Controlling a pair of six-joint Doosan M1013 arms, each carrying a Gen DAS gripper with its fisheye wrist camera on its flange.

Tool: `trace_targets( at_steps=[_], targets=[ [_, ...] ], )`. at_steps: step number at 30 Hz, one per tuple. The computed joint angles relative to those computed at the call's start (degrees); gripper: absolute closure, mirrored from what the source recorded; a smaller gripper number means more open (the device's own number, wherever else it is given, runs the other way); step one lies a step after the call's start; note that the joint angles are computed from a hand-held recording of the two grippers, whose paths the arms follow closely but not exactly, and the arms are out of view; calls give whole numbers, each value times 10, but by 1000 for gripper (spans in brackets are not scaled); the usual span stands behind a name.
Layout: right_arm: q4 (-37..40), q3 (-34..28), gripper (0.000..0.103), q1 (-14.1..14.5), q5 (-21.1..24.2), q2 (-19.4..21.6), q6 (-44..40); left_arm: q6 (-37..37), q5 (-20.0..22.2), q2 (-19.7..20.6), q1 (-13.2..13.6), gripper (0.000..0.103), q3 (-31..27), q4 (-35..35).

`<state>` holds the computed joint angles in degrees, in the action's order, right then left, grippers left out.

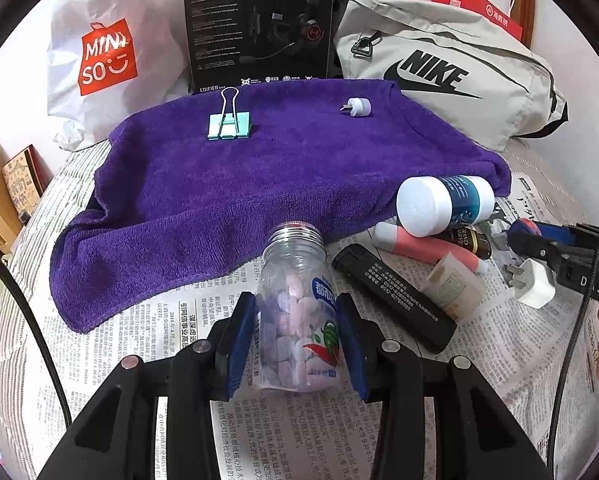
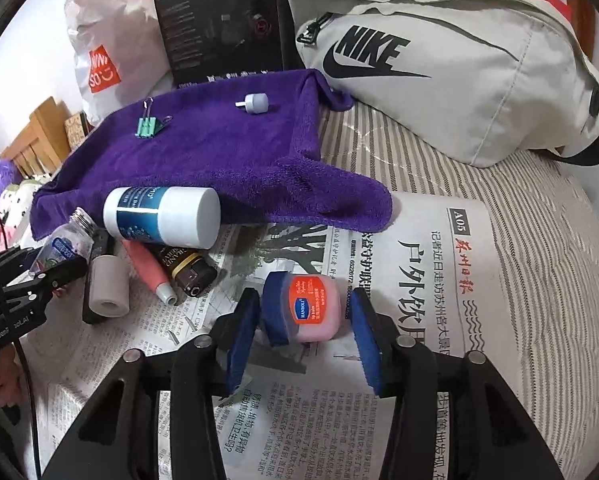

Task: Organize rigid objects
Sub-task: 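Carry pill bottle and Vaseline jar onto the towel and open both grippers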

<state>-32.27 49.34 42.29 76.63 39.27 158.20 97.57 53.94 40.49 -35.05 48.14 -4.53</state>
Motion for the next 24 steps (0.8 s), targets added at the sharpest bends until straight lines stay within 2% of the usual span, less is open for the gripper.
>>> trace_targets(
  at_steps=[2,10,17,24],
  targets=[
    [8,-10,66,-2,14,4,-8,3,13,3,2,64,-8,-8],
    [45,-10,67,-5,3,-4,-13,-6,66,9,25,64,-29,-70],
    [36,-8,67,-1,-16,-15,-18,-28,63,0,32,64,-34,-49],
    [41,-8,67,-7,-35,-17,-25,-18,78,11,31,64,-72,-43]
  ],
)
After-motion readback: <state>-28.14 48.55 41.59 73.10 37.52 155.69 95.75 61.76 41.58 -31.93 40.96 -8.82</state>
